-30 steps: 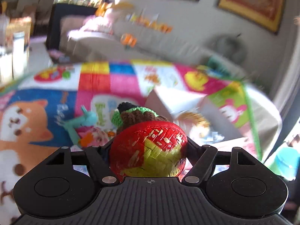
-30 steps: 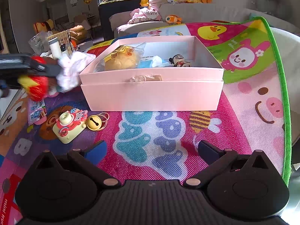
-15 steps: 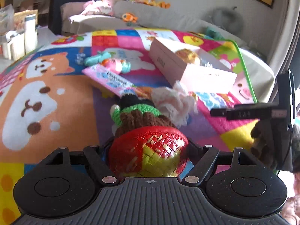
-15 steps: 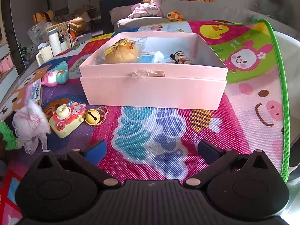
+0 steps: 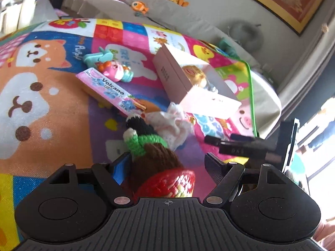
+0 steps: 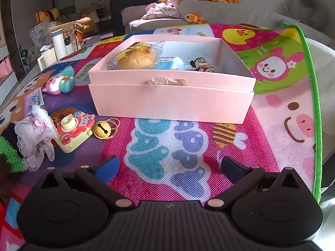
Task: Organize objects
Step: 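Lift the knitted strawberry with the left tool while the right tool grasps the white lace toy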
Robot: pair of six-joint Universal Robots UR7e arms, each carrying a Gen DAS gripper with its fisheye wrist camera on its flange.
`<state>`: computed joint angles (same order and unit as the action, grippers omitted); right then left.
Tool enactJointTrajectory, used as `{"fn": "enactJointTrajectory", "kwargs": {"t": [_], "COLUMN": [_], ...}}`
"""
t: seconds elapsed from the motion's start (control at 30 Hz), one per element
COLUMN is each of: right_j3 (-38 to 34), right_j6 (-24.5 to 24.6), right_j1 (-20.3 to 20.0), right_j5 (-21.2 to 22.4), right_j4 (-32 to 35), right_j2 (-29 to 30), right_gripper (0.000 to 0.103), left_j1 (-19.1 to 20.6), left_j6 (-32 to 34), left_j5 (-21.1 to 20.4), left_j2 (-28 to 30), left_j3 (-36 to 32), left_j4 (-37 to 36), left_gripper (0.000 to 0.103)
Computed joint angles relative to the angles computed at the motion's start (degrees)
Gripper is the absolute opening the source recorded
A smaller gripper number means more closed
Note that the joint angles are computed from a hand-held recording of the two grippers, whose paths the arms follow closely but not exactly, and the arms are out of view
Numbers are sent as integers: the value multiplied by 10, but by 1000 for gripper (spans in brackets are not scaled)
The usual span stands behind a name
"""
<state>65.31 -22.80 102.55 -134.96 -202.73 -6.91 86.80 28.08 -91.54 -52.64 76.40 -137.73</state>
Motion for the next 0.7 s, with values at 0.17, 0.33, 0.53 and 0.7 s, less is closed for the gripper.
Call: {"fn": "enactJointTrajectory", "kwargs": {"t": [0.17,0.33,0.53,0.7], "right_j3": [0,0,1,1], "right_j6": [0,0,1,1], "right_j1": [0,0,0,0], "right_j5": [0,0,1,2], "right_j4": [0,0,0,-1], "right_j2": [0,0,0,-1], "right_gripper": [103,103,103,103], "left_j1": [-26,-8,-16,-31], "left_j6": [60,1,-16,14], "left_j5": [93,-4,21,78], "left_j2": [-12,-12,-16,-19], "left_j3": [46,18,8,-10], "left_j4": [-86,-51,-69,-11], "left_gripper": [77,74,74,74]}}
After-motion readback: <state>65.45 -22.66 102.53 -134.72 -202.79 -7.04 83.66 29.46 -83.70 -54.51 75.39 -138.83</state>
